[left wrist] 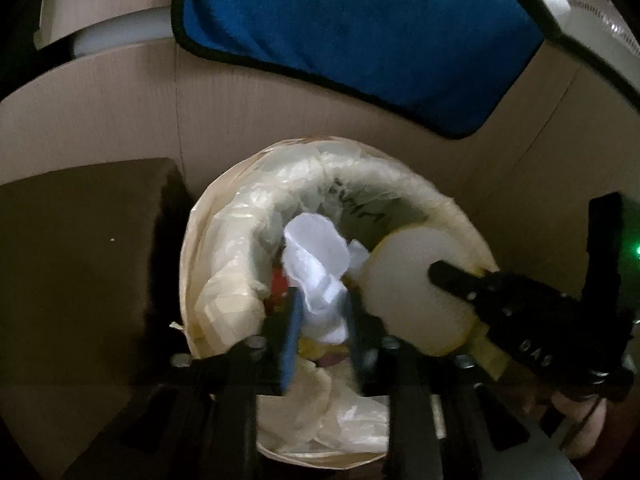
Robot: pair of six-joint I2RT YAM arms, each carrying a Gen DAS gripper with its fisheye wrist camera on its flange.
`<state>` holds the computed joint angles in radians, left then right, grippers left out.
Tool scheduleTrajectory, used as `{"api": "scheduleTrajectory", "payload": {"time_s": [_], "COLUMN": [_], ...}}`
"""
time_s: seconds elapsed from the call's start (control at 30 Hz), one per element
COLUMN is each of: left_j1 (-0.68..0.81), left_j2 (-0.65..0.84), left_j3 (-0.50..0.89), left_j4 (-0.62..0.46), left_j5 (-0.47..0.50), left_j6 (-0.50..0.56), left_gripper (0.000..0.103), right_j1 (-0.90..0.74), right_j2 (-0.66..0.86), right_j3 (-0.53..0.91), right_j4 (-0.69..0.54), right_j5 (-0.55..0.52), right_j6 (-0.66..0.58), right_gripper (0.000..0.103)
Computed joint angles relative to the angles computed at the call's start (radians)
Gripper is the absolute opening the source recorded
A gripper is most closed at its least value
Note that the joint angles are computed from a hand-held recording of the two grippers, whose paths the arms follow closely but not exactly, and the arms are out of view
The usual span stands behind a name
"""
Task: Collect trash
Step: 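Open both tools to drop the white paper and disc into the bin, then grasp the yellow snack packet with the left tool while the right tool reaches the pink wrapper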
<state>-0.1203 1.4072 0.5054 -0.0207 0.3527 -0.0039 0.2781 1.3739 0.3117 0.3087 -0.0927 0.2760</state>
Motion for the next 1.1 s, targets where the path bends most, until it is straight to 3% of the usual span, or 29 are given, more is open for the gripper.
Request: {"api": "scheduleTrajectory", "payload": {"time_s": [0.07,0.1,0.23,0.37,0.47,0.6,0.7,0.83,0.97,1.1], "left_j1": [0.019,0.031,0.088,0.192,0.336,0.656,0.937,1.215,1.343,1.356], "left_j2": [-0.021,-0.031,-0.103,-0.229,-0.335,-0.376,-0.273,-0.023,0.224,0.432], "left_j3": [-0.005,-0.002,-0.004,-0.026,-0.042,-0.009,0.084,0.263,0.443,0.589], "left_j4": [-0.008,-0.020,-0.080,-0.160,-0.246,-0.384,-0.483,-0.546,-0.519,-0.497], "left_j5": [0.027,0.038,0.070,0.099,0.141,0.270,0.382,0.453,0.430,0.390], "left_j6": [-0.005,-0.007,-0.008,0.057,0.169,0.391,0.589,0.722,0.653,0.530], "left_gripper": [0.039,0.041,0.044,0.044,0.044,0.044,0.044,0.044,0.047,0.048], "right_j1": [0.018,0.020,0.005,0.026,0.061,0.173,0.291,0.458,0.596,0.663], "right_j2": [-0.029,-0.046,-0.133,-0.230,-0.304,-0.394,-0.401,-0.292,-0.105,0.062], "right_j3": [-0.008,-0.012,-0.021,-0.020,-0.014,0.009,0.045,0.129,0.251,0.354], "right_j4": [-0.012,-0.020,-0.073,-0.151,-0.210,-0.277,-0.281,-0.246,-0.204,-0.159], "right_j5": [0.045,0.055,0.068,0.106,0.134,0.205,0.263,0.338,0.393,0.393], "right_j6": [0.012,0.016,0.034,0.043,0.057,0.098,0.131,0.160,0.155,0.167], "right_gripper": [0.049,0.051,0.051,0.051,0.051,0.051,0.054,0.054,0.054,0.054]}}
